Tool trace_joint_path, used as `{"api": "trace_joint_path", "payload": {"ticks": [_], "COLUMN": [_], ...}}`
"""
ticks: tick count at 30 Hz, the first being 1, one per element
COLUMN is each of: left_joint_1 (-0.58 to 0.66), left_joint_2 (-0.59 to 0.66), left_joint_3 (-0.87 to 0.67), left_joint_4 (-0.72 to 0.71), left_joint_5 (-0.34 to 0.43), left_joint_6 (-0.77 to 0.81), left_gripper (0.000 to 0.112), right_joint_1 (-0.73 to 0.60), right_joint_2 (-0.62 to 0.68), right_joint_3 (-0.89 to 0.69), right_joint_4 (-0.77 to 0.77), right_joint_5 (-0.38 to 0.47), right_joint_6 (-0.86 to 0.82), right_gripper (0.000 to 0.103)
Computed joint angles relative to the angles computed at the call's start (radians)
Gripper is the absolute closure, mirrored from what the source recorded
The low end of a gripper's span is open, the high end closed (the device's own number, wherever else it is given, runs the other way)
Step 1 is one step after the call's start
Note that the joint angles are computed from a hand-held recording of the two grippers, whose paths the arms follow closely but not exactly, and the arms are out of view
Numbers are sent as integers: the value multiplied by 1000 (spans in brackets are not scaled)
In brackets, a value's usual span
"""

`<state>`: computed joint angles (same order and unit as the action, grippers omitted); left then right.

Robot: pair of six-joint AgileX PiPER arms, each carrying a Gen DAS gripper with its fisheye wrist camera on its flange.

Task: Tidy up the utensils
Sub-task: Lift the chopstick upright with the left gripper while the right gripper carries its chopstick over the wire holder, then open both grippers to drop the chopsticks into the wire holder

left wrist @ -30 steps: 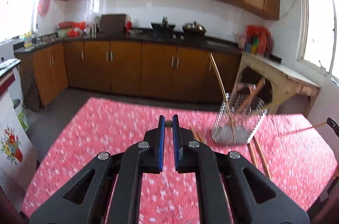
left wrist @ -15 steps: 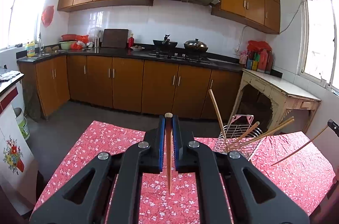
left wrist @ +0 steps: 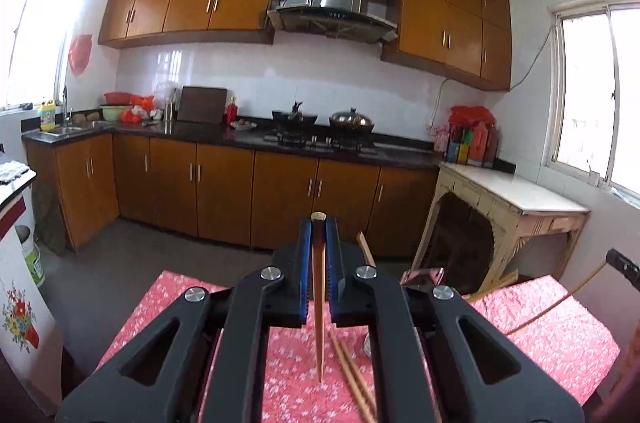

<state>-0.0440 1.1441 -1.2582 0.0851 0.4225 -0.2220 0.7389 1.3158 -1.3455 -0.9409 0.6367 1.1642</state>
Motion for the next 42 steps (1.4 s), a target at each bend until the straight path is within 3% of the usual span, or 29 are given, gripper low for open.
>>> {"api": "trace_joint_path", "payload": {"ticks": [9, 13, 23, 32, 42], "left_joint_1": [-73, -138, -248, -232, -197], "left_joint_2": [107, 180, 364, 505, 577], "left_joint_3": [-245, -365, -524, -539, -561], "left_joint_4": [129, 288, 496, 387, 244], "left_joint_5": [49, 71, 39, -2, 44], "left_joint_6": [-155, -287, -470, -430, -328], "left_gripper": [105, 105, 105, 105, 105], "right_joint_1": [-1, -20, -78, -129, -172], "right_joint_2": [136, 254, 552, 707, 774], "right_joint_3": [-274, -455, -858, -1002, -1008], "right_joint_4": [96, 123, 273, 392, 483], "right_joint_5": [-16, 2, 65, 102, 107], "right_joint_6": [-156, -216, -421, -513, -534], "right_gripper": [95, 95, 95, 95, 95]}}
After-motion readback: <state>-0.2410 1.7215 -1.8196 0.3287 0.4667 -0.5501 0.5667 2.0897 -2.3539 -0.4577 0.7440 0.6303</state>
